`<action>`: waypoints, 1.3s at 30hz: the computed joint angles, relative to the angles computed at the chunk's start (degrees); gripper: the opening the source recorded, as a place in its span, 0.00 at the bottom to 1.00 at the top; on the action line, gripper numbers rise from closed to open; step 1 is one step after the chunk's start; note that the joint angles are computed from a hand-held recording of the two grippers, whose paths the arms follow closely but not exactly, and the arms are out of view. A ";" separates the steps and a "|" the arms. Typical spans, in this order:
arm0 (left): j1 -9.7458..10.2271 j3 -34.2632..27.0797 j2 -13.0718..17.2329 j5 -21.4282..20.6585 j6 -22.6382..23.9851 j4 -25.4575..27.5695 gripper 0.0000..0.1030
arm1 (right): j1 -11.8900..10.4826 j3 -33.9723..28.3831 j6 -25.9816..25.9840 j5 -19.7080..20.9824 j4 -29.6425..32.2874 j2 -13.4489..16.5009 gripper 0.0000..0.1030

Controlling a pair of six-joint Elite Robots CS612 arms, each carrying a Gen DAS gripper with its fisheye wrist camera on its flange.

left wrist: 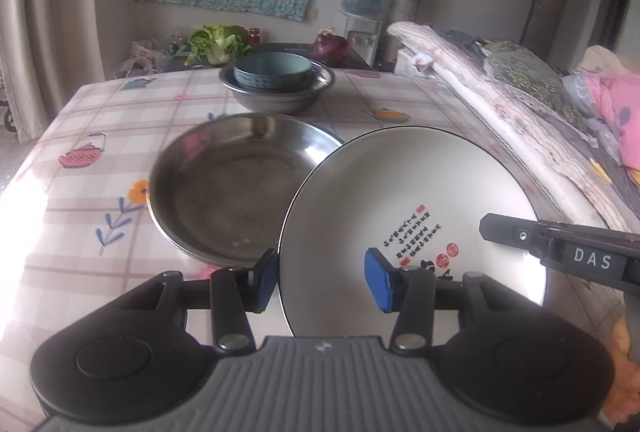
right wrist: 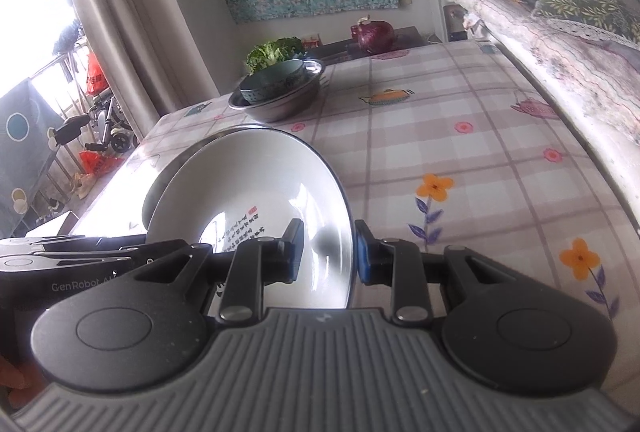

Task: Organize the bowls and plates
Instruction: 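Lower the white plate onto the steel plates and open both tools, then close both tools on the rim of the nested blue and steel bowls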

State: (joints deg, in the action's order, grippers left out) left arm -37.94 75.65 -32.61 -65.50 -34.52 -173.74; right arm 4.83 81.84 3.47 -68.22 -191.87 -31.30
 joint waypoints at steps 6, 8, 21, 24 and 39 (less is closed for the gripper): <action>1.96 -1.03 0.32 1.41 -0.66 0.68 0.48 | 1.76 -6.40 -0.92 0.88 3.97 2.36 0.26; 2.60 -1.74 0.67 1.86 -0.30 1.12 0.49 | 2.35 -9.16 -0.95 1.08 6.08 3.53 0.26; 5.80 -3.02 1.71 -1.67 -2.12 0.89 0.49 | 4.19 -22.88 -1.34 2.27 19.05 9.37 0.28; 5.86 -2.24 1.27 -1.39 -1.60 0.23 0.50 | 4.26 -23.43 -1.97 1.71 18.96 9.62 0.34; 8.47 -5.89 1.85 -1.31 1.69 -0.89 0.58 | 2.60 -29.57 3.00 4.65 16.32 12.35 0.46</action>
State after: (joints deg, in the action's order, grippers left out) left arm -29.47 69.76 -30.76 -66.81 -32.83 -174.63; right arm 7.43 52.28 6.47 -63.57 -175.55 -18.95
